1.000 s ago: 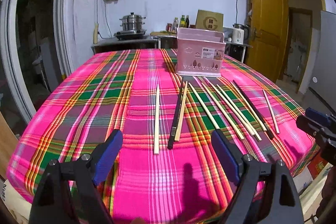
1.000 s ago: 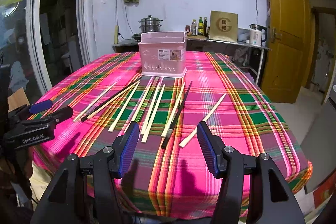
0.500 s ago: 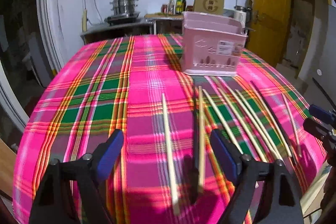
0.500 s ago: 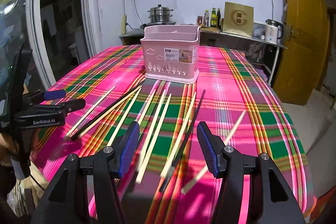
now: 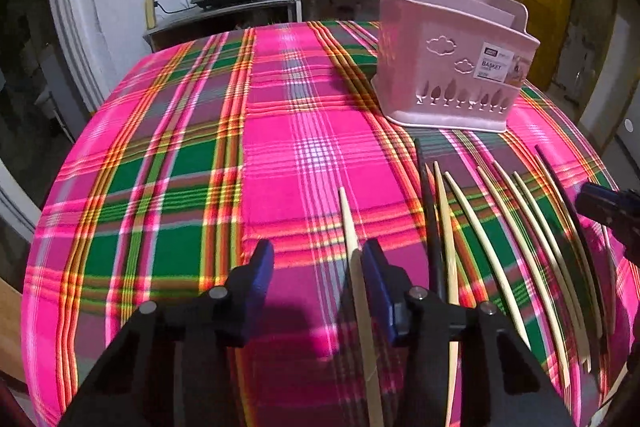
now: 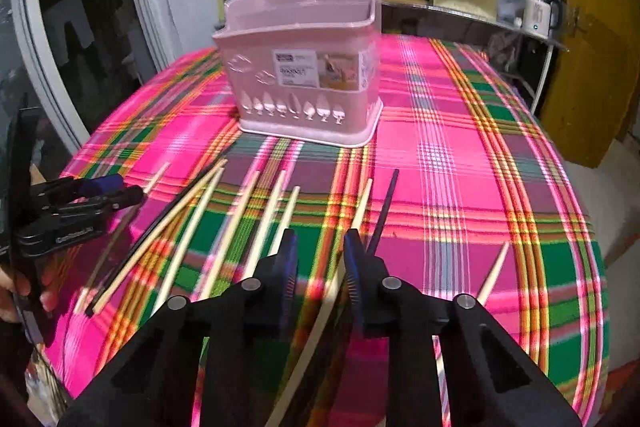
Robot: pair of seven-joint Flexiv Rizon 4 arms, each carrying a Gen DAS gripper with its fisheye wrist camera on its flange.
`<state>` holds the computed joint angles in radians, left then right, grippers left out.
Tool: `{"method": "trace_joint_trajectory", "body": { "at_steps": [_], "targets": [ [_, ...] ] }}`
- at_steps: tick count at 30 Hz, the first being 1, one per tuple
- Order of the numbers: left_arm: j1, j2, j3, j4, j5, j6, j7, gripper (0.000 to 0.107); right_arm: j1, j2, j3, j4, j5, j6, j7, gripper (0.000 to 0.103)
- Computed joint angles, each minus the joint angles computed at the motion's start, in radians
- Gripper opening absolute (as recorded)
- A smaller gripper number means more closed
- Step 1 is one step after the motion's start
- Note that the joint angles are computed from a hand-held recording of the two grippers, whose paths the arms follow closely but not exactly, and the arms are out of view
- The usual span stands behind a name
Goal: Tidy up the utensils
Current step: 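Lower the left tool and close it on a wooden chopstick while the right tool grasps another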
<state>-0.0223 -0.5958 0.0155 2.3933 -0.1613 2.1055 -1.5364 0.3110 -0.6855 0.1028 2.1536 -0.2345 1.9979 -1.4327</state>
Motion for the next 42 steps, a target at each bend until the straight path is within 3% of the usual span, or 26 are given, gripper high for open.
{"method": "trace_joint_trajectory", "body": {
  "at_steps": [5,16,25,29,42],
  "targets": [
    [0.045,-0.004,-0.029,-0.036,0.029,-0.060,0.011,0.044,-0.012,-0.021,0.000,-0.067,-0.022,-0.075,0.020,0.021],
    [0.062,-0.006,-0.041,-0.054,0.053,-0.081,0.008,0.036,-0.023,-0.057,0.008,-0.157,-0.038,-0.190,0.058,0.018],
    [0.026,0.000,-0.020,-0.079,0.030,-0.132,0.031,0.015,-0.017,-0.062,0.007,-0.193,-0.045,-0.249,0.066,0.009],
    [0.023,0.005,-0.024,-0.088,0.026,-0.157,0.046,0.008,-0.039,-0.063,0.034,-0.196,-0.051,-0.255,0.062,0.008],
    [0.119,0.082,-0.094,-0.042,0.099,-0.139,0.013,0.007,-0.128,-0.012,0.135,-0.151,-0.079,-0.193,0.047,0.007]
  ]
}}
